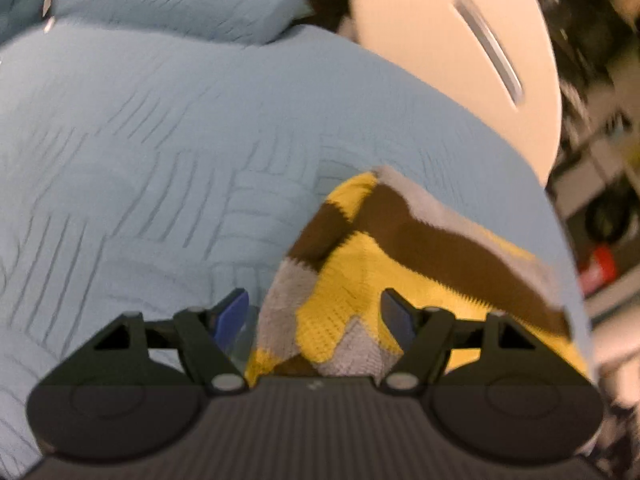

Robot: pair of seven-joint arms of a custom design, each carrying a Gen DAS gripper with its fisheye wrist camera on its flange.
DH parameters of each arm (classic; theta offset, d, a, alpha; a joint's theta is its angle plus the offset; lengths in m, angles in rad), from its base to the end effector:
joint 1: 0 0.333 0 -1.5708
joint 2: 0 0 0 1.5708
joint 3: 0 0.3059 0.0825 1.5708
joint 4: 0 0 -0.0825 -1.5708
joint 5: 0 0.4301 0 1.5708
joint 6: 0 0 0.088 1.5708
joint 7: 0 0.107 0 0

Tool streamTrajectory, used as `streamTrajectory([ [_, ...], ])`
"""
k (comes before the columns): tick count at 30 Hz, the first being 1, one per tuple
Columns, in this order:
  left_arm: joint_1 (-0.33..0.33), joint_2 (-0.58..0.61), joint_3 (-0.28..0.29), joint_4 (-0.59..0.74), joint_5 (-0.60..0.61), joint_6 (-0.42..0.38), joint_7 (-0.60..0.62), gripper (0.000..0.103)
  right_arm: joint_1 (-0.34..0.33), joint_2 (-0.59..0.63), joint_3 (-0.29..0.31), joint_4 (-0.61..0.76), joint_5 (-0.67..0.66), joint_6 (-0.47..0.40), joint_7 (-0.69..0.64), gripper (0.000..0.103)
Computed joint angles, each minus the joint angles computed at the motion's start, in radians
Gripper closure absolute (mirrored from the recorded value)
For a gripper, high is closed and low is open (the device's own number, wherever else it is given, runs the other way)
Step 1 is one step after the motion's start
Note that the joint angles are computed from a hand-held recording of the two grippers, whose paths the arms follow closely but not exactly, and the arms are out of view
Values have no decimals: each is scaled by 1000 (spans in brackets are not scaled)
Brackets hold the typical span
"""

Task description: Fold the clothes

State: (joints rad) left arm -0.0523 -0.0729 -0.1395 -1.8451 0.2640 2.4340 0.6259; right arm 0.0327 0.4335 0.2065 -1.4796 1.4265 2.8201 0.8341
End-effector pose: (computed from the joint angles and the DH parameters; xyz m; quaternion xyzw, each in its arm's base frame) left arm 0.6213 -0.1225 0.6082 -0.8327 0.4352 -0.2884 0.1846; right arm 0.7543 0.1061 0.4740 -0.4825 0.6559 -0.0252 0.5800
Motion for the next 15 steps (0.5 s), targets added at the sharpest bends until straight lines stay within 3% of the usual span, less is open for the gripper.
streamTrajectory([
  [2,-7,14,-11,22,58,-25,14,40,23,12,-11,16,-57,39,-9,22],
  [4,-19,51,-26,72,144,-90,44,65,41,23,-26,24,-148,49,42,22],
  [7,-44,96,-32,130,191,-163,129,80,59,51,-42,56,-297,32,130,36],
  [10,-58,111,-29,140,207,-165,140,88,42,56,-12,59,-348,33,117,58],
  [12,-63,135,-25,159,214,-165,150,90,25,59,4,62,-356,11,116,90],
  [15,-67,139,-18,166,207,-162,145,91,15,52,4,54,-380,-26,141,93],
])
